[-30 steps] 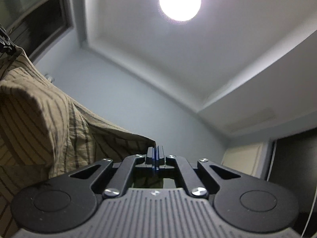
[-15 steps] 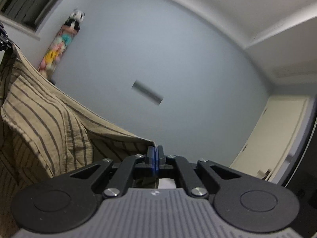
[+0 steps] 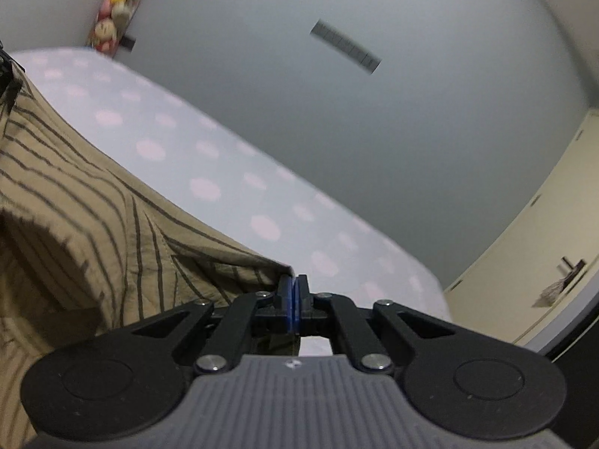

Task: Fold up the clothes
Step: 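Lower the shirt onto the bed and open both grippers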

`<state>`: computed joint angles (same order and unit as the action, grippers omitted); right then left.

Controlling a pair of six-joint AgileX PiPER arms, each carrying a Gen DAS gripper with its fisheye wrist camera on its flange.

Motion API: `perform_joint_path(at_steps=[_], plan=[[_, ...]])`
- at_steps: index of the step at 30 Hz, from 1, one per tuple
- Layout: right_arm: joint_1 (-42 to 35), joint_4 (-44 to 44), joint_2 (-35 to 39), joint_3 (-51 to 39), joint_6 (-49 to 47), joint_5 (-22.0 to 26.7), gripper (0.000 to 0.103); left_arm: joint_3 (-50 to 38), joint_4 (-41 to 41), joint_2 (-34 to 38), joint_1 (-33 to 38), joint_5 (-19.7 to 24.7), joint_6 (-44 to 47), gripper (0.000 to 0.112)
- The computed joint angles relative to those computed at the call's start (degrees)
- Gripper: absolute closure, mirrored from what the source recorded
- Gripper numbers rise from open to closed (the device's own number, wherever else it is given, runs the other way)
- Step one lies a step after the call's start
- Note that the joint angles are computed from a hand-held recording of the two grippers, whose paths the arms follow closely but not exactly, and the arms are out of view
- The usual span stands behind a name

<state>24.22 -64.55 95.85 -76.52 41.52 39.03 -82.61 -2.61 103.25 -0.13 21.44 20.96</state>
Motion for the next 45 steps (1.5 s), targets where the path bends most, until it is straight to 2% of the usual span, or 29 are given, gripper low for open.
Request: perform_joint_path(at_steps=[2, 4, 10, 14, 16, 19, 20, 21, 23, 24, 25, 26, 31, 37, 41, 45], plan=[[-3.1, 0.0, 9.2, -5.9, 0.3, -3.2, 0.102, -4.3, 5.6, 6.0, -1.1, -0.1, -6.1, 0.112], [-4.7, 2.0, 16.5, -11.9, -1.7, -4.1, 0.102, -10.6, 9.9, 13.4, -1.9, 0.7, -10.5, 0.112], [-7.2, 12.9, 33.1, -27.3, -11.3, -3.2, 0.102, -25.5, 13.7, 29.7, -2.8, 5.6, -14.2, 0.112], [-8.2, 17.6, 38.0, -31.3, -14.6, -3.8, 0.101, -24.0, 15.5, 31.7, -2.8, 3.3, -15.2, 0.112], [-8.4, 17.4, 38.3, -30.9, -14.2, -4.8, 0.1, -21.5, 16.5, 30.8, -2.8, 0.8, -15.8, 0.112], [-9.4, 21.3, 37.0, -29.9, -16.7, -5.5, 0.098, -19.9, 15.0, 29.6, -2.5, 0.6, -15.3, 0.112], [-9.7, 22.5, 36.4, -29.6, -17.2, -5.6, 0.098, -19.5, 13.3, 28.8, -2.2, 1.2, -14.1, 0.107], [-10.0, 22.3, 34.7, -27.4, -15.8, -5.9, 0.093, -19.3, 11.8, 28.0, -1.9, 2.1, -13.3, 0.102], [-10.3, 19.5, 30.3, -21.1, -9.6, -7.1, 0.046, -18.3, 9.9, 26.4, -1.2, 2.4, -13.3, 0.076], [-10.6, 18.5, 28.0, -18.4, -7.1, -7.8, 0.04, -17.4, 8.8, 25.4, -0.7, 1.9, -13.2, 0.072], [-11.0, 18.0, 25.3, -15.7, -5.1, -8.8, 0.04, -16.2, 7.3, 23.8, -0.3, 1.5, -12.6, 0.066], [-11.3, 18.0, 22.9, -13.3, -3.9, -9.1, 0.04, -14.5, 5.8, 21.8, 0.3, 1.2, -11.8, 0.065], [-11.3, 16.8, 7.2, 4.1, 5.2, -10.4, 0.04, 1.4, -3.3, 7.4, 2.8, 0.6, -1.7, 0.065], [-5.5, 12.9, -11.0, 26.1, 20.0, -11.2, 0.039, 19.7, -16.1, -8.4, 2.3, 1.7, 11.3, 0.065], [4.1, 6.3, -21.3, 38.4, 37.9, -7.8, 0.039, 27.8, -18.2, -16.2, -0.5, 5.2, 8.5, 0.065], [19.5, 1.2, -30.4, 48.9, 57.3, 1.3, 0.038, 35.5, -16.9, -21.7, -5.0, 3.4, -1.6, 0.063]])
